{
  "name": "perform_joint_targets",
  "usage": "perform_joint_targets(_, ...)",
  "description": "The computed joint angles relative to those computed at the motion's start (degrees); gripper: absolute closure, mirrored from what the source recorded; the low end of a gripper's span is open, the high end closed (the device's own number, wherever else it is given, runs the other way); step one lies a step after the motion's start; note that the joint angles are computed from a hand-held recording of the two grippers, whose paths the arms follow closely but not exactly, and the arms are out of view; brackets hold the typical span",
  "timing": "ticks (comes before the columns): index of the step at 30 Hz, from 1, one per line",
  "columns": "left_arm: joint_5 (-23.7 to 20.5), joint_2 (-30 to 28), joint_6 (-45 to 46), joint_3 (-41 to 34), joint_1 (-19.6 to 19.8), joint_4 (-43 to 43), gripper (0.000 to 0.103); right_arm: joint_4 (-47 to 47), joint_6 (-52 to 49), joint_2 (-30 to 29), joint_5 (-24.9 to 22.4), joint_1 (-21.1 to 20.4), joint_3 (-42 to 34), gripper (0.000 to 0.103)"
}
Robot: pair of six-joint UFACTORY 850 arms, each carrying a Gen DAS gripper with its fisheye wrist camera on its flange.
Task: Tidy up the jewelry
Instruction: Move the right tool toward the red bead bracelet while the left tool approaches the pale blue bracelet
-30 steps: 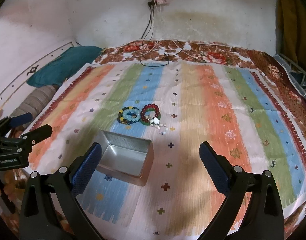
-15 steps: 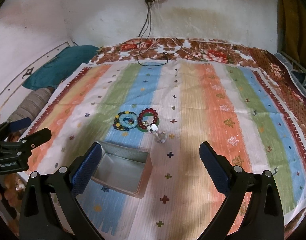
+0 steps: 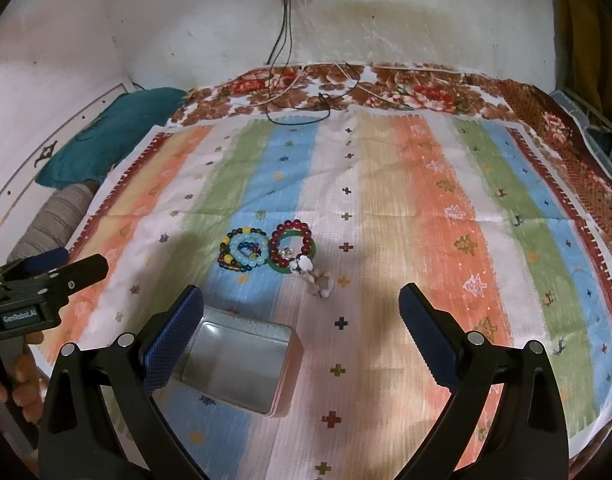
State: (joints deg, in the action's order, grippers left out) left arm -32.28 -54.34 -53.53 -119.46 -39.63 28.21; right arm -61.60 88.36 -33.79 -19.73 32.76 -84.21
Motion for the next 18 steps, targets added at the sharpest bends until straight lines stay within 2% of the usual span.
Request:
perform_joint_targets(10, -7.24, -8.63, 7.39, -13.65, 1.24, -7.12, 0.006, 9.08, -10.03, -4.12, -1.49, -1.30, -5.63, 0.004)
perform_joint_targets(18, -11.41, -14.84, 11.46, -24.07, 2.24, -12.46, 0.006, 15.75, -17.45, -7.25, -2.58, -2.24, -9.79, 0.004)
